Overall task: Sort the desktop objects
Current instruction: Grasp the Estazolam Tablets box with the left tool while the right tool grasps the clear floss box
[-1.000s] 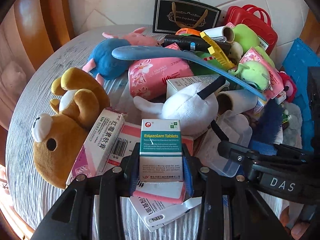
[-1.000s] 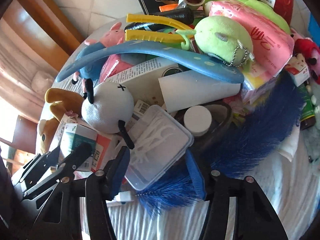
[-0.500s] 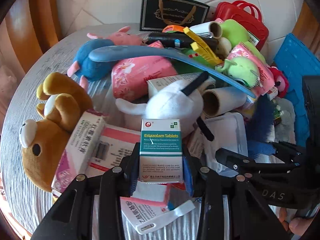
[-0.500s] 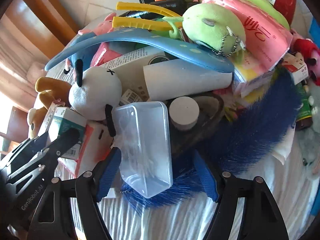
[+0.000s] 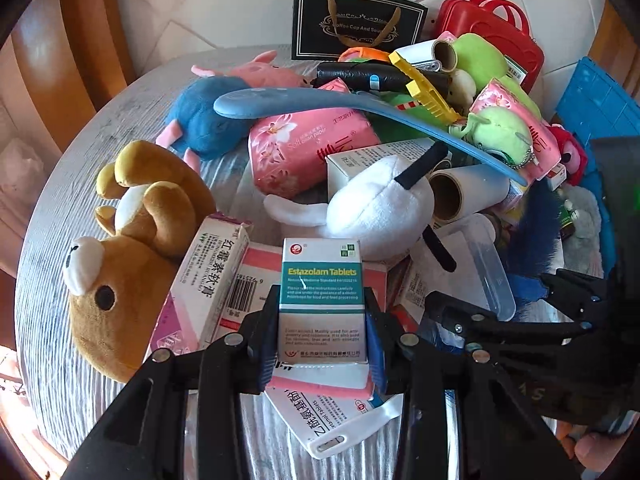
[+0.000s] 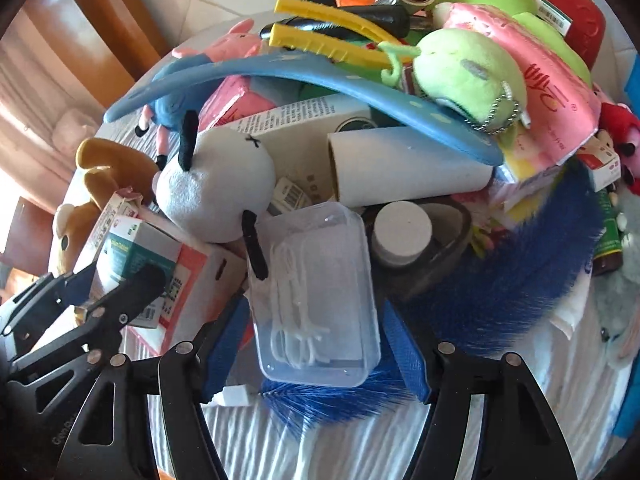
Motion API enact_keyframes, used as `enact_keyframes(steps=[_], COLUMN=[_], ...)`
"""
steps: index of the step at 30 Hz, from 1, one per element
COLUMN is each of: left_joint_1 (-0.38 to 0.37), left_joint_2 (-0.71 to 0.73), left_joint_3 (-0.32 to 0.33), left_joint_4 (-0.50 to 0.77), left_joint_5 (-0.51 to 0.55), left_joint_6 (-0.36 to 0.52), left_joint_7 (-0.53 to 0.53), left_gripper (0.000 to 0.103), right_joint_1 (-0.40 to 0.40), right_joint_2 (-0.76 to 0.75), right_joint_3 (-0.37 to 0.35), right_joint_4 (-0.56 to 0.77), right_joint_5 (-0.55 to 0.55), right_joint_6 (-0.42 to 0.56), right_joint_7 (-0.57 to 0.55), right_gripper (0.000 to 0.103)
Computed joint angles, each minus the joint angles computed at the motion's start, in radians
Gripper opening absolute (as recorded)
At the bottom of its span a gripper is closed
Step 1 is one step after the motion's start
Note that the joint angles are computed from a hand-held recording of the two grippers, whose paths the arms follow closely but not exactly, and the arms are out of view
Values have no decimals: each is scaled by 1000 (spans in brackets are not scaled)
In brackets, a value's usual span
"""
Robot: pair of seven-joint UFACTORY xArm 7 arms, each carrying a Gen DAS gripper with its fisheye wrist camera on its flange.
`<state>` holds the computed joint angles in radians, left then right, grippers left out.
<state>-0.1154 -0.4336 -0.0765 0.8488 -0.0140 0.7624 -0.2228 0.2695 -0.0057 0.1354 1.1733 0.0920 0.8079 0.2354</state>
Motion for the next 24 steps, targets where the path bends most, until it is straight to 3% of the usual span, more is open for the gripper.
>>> enact_keyframes(steps=[4, 12, 18, 24], left_joint_1=[-3, -31, -55, -75], left_joint_2=[-11, -29, -59, -85], left_joint_3=[0, -2, -38, -97], left_joint_4=[-12, -5, 27, 79], left_joint_5=[1, -46, -35, 8], left_joint_6=[-6, -13, -32, -50], left_joint_7=[11, 20, -3, -55], left_gripper=[36, 36, 36, 36], right_joint_1=[19, 4, -19, -62], right_joint_2=[-5, -141, -300, -363], right_joint_3=[18, 10, -6, 32], right_joint_4=[-20, -89, -140, -125], right_joint_5=[-145, -157, -177, -226], right_joint_6=[-1, -30, -38, -72], right_joint_7=[59, 76, 71, 121], right_gripper=[64, 64, 64, 64])
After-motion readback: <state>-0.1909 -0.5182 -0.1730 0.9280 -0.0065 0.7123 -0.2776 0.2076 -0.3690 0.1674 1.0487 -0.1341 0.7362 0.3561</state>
